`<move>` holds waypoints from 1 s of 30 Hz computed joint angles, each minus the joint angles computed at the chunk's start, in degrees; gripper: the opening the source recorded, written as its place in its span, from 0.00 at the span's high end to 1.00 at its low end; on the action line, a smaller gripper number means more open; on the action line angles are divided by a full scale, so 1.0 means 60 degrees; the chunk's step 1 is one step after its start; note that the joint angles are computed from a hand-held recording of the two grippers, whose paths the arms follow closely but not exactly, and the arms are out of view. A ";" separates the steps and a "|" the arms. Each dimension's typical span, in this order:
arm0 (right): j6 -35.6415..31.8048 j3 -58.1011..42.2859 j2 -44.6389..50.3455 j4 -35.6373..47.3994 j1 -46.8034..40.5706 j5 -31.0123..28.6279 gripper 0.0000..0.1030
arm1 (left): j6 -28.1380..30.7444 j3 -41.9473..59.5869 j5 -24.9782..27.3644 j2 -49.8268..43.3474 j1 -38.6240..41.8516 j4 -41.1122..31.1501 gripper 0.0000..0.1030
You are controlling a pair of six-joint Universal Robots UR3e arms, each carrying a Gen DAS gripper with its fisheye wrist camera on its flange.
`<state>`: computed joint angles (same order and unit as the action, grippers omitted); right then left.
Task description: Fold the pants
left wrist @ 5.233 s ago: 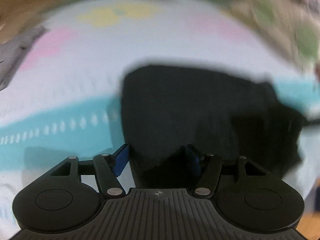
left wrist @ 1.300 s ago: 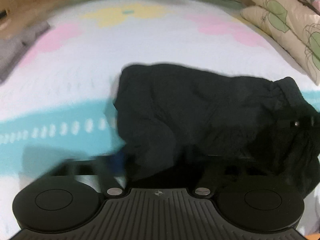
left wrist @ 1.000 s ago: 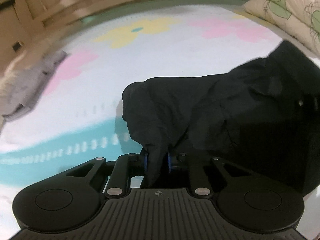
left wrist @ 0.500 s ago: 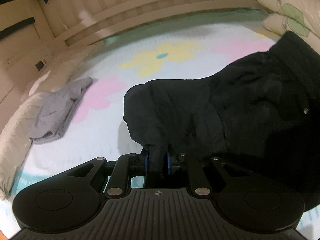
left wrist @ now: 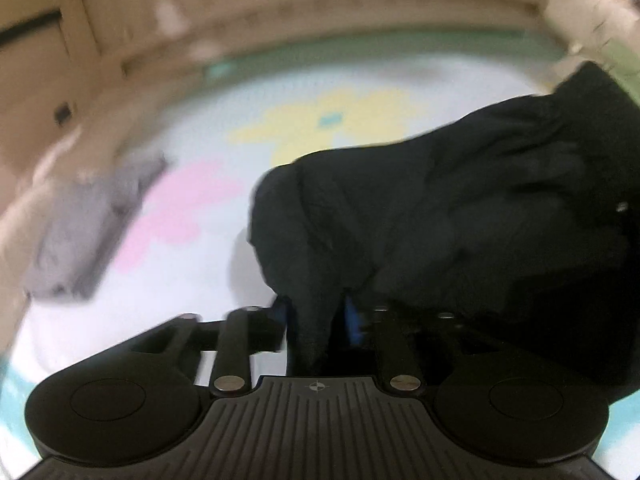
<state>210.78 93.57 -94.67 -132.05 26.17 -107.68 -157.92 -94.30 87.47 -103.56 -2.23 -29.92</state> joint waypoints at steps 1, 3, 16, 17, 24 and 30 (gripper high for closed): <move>-0.0074 0.0126 0.0091 0.0018 -0.0279 0.0134 0.64 | -0.0181 0.0250 0.0606 -0.0438 -0.0192 -0.0062 0.65; 0.0105 0.0314 0.0322 0.0377 -0.0609 -0.0047 0.40 | -0.0354 0.0350 0.1609 -0.1025 -0.0428 0.0265 0.66; 0.1395 -0.1841 0.1557 0.1845 0.2129 -0.2533 0.19 | -0.0243 -0.1689 -0.0186 0.2023 0.0789 -0.0439 0.52; 0.1457 -0.2088 0.1652 0.2090 0.2428 -0.2667 0.18 | -0.0293 -0.1903 -0.0517 0.2418 0.1039 -0.0661 0.51; 0.2616 -0.2362 0.1338 0.3198 0.3587 -0.3059 0.12 | -0.0549 -0.2593 -0.1184 0.3789 0.1683 -0.0914 0.41; 0.3531 -0.1610 0.0679 0.3325 0.3743 -0.2947 0.11 | 0.0305 -0.4490 -0.0802 0.4606 0.1157 0.1672 0.41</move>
<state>231.96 83.91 -90.60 -112.11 48.63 -125.36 -156.09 -121.24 82.65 -75.93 4.72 -19.88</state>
